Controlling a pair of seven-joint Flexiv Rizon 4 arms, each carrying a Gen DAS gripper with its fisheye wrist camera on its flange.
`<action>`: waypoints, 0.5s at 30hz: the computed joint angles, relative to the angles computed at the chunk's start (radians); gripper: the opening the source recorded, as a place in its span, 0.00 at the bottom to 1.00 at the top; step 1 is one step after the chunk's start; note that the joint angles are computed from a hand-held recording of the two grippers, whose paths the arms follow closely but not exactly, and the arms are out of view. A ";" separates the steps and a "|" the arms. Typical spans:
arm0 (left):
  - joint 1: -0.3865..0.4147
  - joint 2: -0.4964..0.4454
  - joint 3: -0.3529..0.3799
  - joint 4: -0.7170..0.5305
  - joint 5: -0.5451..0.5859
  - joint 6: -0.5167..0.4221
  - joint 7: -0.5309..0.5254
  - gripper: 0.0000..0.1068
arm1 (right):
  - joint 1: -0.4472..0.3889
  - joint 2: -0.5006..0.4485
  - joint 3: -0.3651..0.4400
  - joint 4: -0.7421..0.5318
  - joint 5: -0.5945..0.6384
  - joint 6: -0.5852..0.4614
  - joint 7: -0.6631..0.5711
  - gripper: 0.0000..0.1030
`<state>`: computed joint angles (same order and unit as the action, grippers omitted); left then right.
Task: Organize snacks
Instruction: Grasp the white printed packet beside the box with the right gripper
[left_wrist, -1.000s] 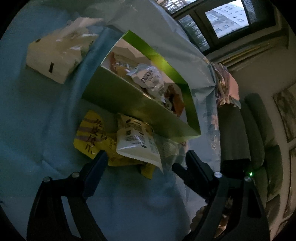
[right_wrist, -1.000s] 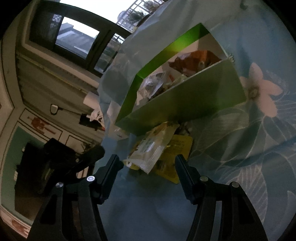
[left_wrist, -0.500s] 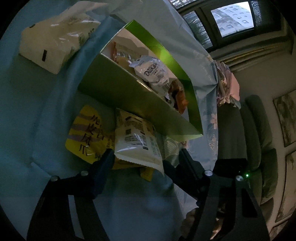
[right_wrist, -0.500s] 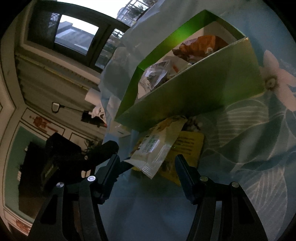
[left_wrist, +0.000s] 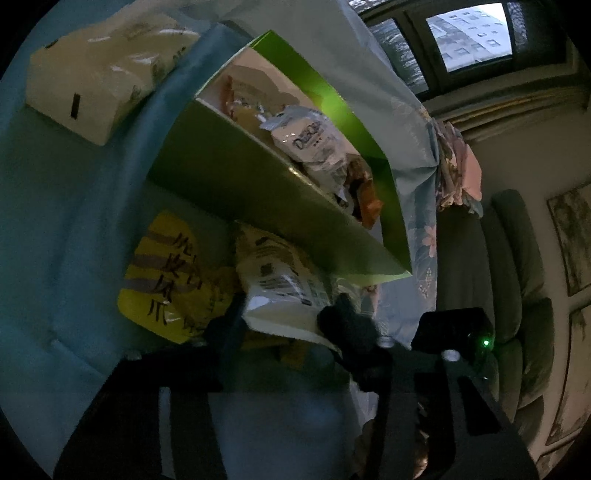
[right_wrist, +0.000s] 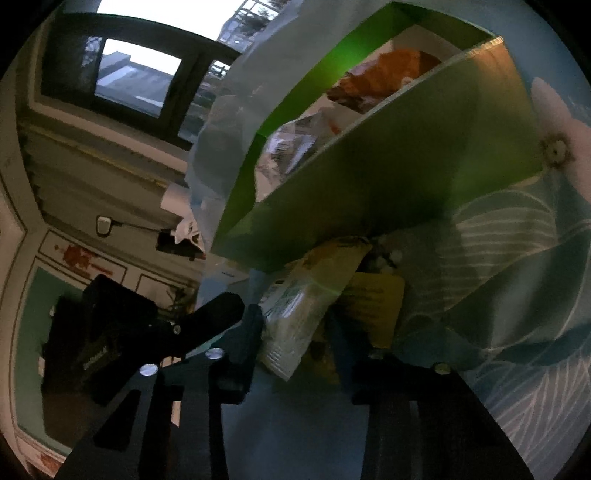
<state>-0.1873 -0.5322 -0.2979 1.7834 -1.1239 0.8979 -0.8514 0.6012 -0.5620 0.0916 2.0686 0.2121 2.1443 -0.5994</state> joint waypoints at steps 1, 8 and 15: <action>-0.002 -0.004 0.005 -0.004 0.010 0.000 -0.013 0.25 | -0.001 -0.002 0.001 0.001 0.002 0.005 0.001 0.29; -0.007 0.016 -0.004 0.021 -0.001 0.040 0.066 0.19 | 0.104 0.026 -0.095 0.004 0.075 -0.030 -0.084 0.15; -0.026 0.071 -0.002 0.075 -0.059 0.082 0.165 0.19 | 0.236 0.075 -0.198 0.011 0.192 -0.058 -0.230 0.14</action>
<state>-0.2128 -0.4607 -0.3001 1.8581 -1.1830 0.9797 -0.6862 0.8371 -0.4867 -0.1065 2.0799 0.4041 2.0859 -0.8296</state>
